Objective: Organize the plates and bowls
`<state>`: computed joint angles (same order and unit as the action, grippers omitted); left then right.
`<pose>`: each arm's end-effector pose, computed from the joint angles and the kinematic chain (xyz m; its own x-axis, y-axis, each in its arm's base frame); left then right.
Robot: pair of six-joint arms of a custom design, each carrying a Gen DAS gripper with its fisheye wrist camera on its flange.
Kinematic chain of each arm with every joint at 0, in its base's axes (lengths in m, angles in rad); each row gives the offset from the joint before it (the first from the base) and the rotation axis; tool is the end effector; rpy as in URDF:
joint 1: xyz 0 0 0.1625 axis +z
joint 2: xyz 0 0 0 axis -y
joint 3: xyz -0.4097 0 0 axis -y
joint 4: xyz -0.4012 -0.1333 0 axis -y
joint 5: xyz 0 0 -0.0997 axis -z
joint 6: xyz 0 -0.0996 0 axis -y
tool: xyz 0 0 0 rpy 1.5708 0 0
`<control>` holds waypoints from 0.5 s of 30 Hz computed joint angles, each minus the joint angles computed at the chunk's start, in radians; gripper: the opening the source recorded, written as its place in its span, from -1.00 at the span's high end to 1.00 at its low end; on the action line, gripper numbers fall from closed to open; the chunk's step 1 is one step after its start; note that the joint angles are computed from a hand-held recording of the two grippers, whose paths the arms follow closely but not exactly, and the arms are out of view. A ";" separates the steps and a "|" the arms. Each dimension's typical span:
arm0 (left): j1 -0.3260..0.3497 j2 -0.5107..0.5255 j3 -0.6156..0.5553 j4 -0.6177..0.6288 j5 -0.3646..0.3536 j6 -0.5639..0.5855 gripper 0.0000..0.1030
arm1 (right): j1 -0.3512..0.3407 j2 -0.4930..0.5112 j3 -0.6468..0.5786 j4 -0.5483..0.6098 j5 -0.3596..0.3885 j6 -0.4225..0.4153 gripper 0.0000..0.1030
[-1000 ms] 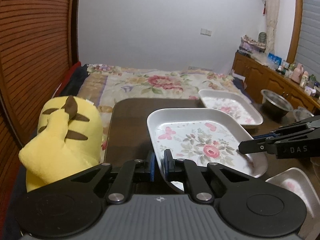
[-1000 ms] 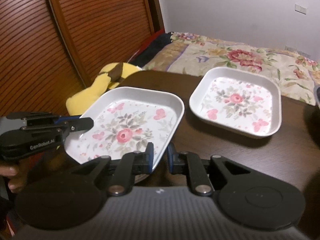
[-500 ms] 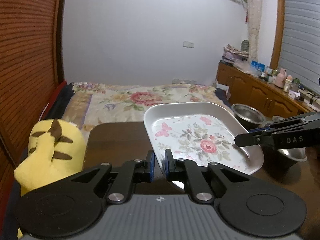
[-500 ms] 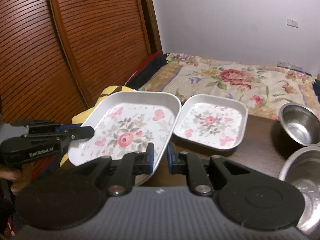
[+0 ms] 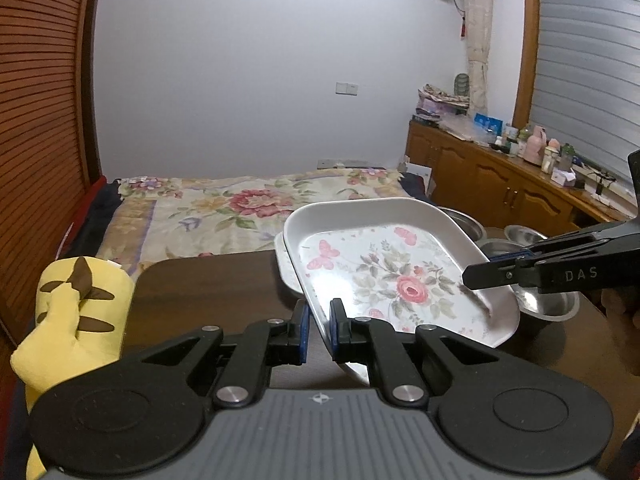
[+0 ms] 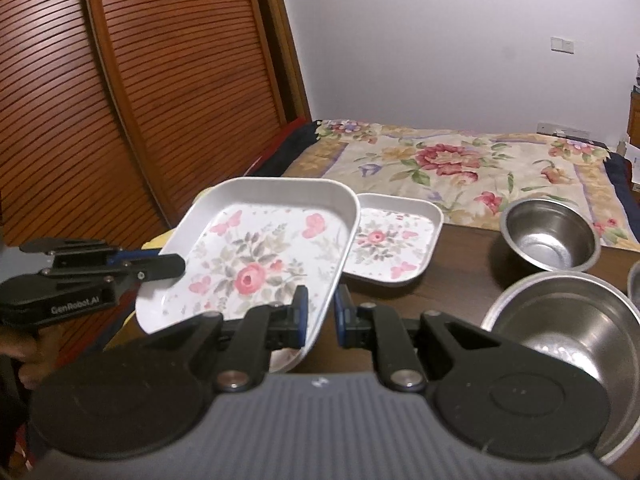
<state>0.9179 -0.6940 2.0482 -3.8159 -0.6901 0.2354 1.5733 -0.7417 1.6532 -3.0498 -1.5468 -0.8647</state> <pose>-0.1448 -0.5352 0.0704 -0.7569 0.0293 -0.6528 0.5743 0.5065 -0.6431 0.1374 -0.6851 0.0918 -0.6471 -0.6516 0.3959 -0.7620 0.5354 -0.3642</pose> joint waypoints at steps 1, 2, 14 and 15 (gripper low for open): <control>-0.004 0.002 0.002 0.000 0.000 -0.007 0.79 | -0.002 -0.007 0.007 -0.003 0.000 -0.004 0.70; -0.008 0.005 0.005 -0.001 0.000 -0.012 0.79 | -0.005 -0.015 0.015 -0.003 0.001 -0.006 0.70; -0.045 0.022 0.045 0.012 0.008 -0.083 0.79 | -0.037 -0.075 0.089 -0.011 0.006 -0.049 0.70; -0.047 0.022 0.047 0.015 0.012 -0.085 0.79 | -0.039 -0.077 0.091 -0.010 0.007 -0.050 0.70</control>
<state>0.8711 -0.6724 2.0952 -3.8013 -0.6786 0.1500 1.5343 -0.8184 1.7445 -3.0599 -1.5393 -0.9145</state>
